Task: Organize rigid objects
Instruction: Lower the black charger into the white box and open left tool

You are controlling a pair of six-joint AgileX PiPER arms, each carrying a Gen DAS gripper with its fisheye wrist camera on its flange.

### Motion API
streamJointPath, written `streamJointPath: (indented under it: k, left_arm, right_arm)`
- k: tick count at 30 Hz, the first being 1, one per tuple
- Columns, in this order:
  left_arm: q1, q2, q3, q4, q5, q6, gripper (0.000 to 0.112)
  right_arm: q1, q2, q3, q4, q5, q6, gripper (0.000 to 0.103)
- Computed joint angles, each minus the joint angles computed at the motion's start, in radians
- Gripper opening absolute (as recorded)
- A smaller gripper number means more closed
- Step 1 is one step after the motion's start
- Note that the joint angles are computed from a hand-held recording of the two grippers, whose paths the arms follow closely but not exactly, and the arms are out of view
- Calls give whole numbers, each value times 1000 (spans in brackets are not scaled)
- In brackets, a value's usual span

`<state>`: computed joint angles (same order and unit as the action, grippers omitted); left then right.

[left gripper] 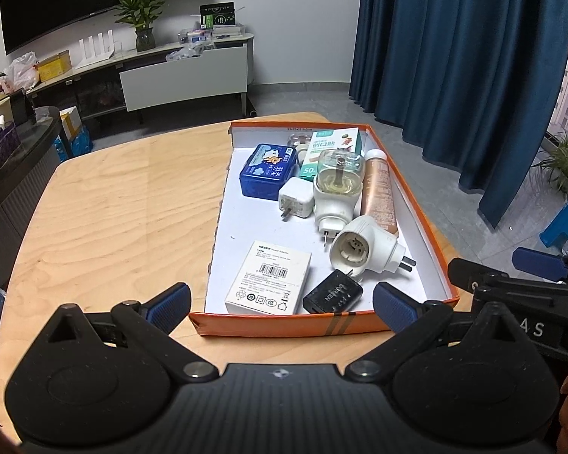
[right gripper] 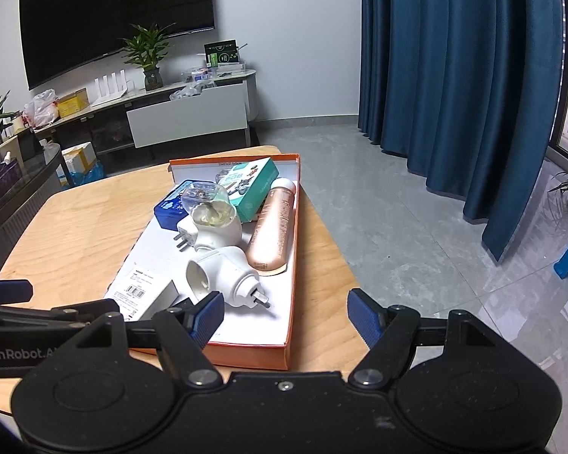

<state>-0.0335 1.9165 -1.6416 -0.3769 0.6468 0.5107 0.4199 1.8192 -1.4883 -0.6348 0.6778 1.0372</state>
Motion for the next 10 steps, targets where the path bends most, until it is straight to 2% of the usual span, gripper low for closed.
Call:
streamJointPath:
  k: [2,10]
  left_arm:
    - [5,6,-11,-16,17,14,103]
    - [7,1,-1,-23,6,24,103]
  right_arm:
    - [-1,4,-6,7,2,-7,85]
    - [0,10,-15,-4,8,-6,85]
